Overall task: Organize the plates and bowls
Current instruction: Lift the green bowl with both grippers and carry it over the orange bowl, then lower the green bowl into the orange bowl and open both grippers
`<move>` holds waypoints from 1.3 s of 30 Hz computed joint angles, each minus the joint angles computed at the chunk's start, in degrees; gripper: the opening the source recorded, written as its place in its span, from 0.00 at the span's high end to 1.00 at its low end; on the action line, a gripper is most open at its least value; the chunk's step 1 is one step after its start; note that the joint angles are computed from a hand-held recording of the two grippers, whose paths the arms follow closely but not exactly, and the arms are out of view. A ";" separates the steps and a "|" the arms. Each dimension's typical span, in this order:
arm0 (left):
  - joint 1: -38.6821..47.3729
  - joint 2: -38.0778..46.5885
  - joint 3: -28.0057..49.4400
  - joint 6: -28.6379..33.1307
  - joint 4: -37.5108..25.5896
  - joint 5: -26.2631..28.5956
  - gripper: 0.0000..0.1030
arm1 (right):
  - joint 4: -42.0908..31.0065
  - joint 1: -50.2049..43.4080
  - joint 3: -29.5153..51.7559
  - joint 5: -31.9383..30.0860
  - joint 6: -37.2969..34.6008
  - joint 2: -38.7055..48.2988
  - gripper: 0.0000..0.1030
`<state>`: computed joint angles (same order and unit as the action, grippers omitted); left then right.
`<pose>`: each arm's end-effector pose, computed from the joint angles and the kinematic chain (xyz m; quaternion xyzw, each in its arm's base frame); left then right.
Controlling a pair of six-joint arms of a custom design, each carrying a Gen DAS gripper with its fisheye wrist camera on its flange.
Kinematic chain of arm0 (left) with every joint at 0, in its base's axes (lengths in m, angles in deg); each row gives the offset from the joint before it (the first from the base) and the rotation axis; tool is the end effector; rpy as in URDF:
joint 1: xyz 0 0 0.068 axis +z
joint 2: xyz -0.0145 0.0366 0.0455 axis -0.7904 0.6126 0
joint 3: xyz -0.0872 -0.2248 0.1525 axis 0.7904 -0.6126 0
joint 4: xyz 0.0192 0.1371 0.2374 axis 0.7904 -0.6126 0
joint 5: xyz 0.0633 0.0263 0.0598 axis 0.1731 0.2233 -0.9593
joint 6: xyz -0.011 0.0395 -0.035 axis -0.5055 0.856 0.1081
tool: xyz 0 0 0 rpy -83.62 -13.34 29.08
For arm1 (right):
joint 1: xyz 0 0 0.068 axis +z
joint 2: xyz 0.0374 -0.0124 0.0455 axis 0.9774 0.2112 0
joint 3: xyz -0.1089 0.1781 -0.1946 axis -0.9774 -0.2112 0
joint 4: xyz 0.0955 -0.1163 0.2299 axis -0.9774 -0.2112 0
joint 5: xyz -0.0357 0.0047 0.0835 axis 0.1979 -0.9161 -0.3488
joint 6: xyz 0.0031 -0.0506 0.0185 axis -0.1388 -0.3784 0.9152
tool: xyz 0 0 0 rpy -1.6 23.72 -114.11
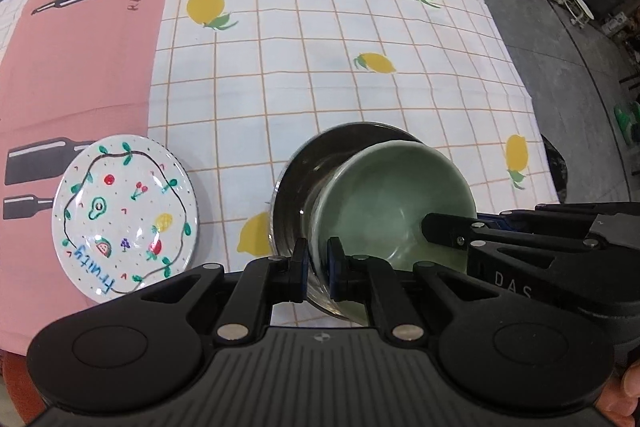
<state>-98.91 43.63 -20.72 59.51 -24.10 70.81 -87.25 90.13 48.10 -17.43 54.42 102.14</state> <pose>0.1754 -0.1890 0.2736 0.1589 0.9745 -0.1179 0.1061 0.1657 0.0394 0.2698 0.0652 0.9842 0.0863 0.1401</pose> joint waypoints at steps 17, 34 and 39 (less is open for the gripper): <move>-1.19 -1.89 -4.86 -1.41 5.33 -1.81 0.89 | 5.40 1.16 -2.59 2.01 -2.10 4.18 0.95; 2.46 -8.30 -5.78 -0.05 7.09 -0.90 0.80 | 6.11 4.06 -1.43 6.01 -2.71 6.97 0.89; 4.15 -9.69 -7.01 0.31 7.73 0.29 0.76 | 5.13 4.21 0.40 6.43 -2.53 5.83 0.80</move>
